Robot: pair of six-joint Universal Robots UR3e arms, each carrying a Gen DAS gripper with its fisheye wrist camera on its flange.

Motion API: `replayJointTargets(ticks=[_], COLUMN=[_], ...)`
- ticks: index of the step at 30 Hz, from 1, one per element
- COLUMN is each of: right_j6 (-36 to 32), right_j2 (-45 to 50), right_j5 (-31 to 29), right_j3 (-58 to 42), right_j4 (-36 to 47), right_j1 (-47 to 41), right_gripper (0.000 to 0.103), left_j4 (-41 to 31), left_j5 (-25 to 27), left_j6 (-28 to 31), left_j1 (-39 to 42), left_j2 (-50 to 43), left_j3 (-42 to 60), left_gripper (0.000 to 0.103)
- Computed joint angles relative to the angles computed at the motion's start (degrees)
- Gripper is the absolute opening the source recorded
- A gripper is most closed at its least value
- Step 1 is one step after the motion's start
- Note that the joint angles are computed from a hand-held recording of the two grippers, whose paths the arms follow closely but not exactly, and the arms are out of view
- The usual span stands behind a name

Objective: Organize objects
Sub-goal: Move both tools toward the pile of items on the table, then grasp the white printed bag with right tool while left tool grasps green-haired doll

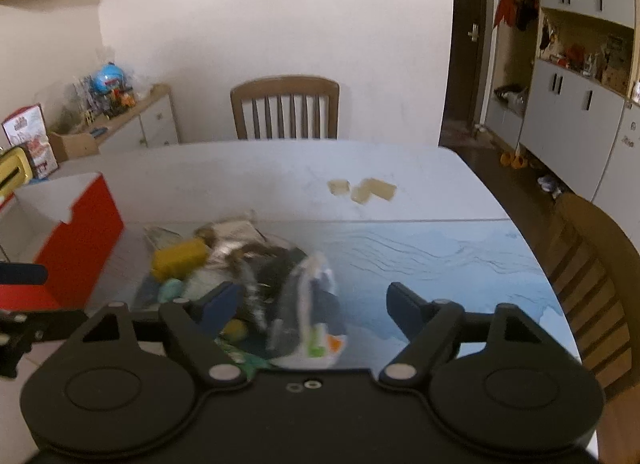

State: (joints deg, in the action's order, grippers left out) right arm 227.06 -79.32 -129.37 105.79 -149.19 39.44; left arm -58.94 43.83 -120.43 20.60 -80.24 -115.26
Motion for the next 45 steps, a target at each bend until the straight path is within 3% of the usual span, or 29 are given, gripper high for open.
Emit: replayJointTargets(ticks=[7,13,22,28,33,36,45], right_j6=[-9.22,-15.64,-19.54,-20.72,-20.90,-20.22,-19.17], right_j2=[0.24,3.02,5.79,7.01,6.94,6.58,4.68], right_j5=[8.28,13.71,19.94,21.71,23.53,24.61,25.43], right_j3=[6.25,7.74,8.24,7.98,8.33,8.72,9.76], right_j4=[-8.32,-13.26,-16.88,-17.66,-18.15,-18.41,-18.91], right_j1=[-6.54,-11.10,-15.34,-16.35,-17.22,-17.80,-17.42], right_gripper=[0.076,0.070,0.053,0.047,0.035,0.028,0.018], left_j4=[15.92,22.97,32.66,39.75,40.99,41.80,37.64], left_j5=[5.86,9.82,14.99,19.02,20.97,23.74,21.53], left_j6=[-9.51,-14.24,-20.23,-22.60,-24.81,-25.74,-25.21], left_j1=[-9.76,-14.69,-20.86,-24.68,-25.66,-26.78,-24.82], left_j2=[-5.45,-9.23,-13.89,-17.44,-18.57,-19.65,-17.97], left_j3=[-5.53,-7.35,-8.58,-9.00,-8.03,-7.17,-6.14], left_gripper=[0.103,0.102,0.102,0.093,0.086,0.071,0.064])
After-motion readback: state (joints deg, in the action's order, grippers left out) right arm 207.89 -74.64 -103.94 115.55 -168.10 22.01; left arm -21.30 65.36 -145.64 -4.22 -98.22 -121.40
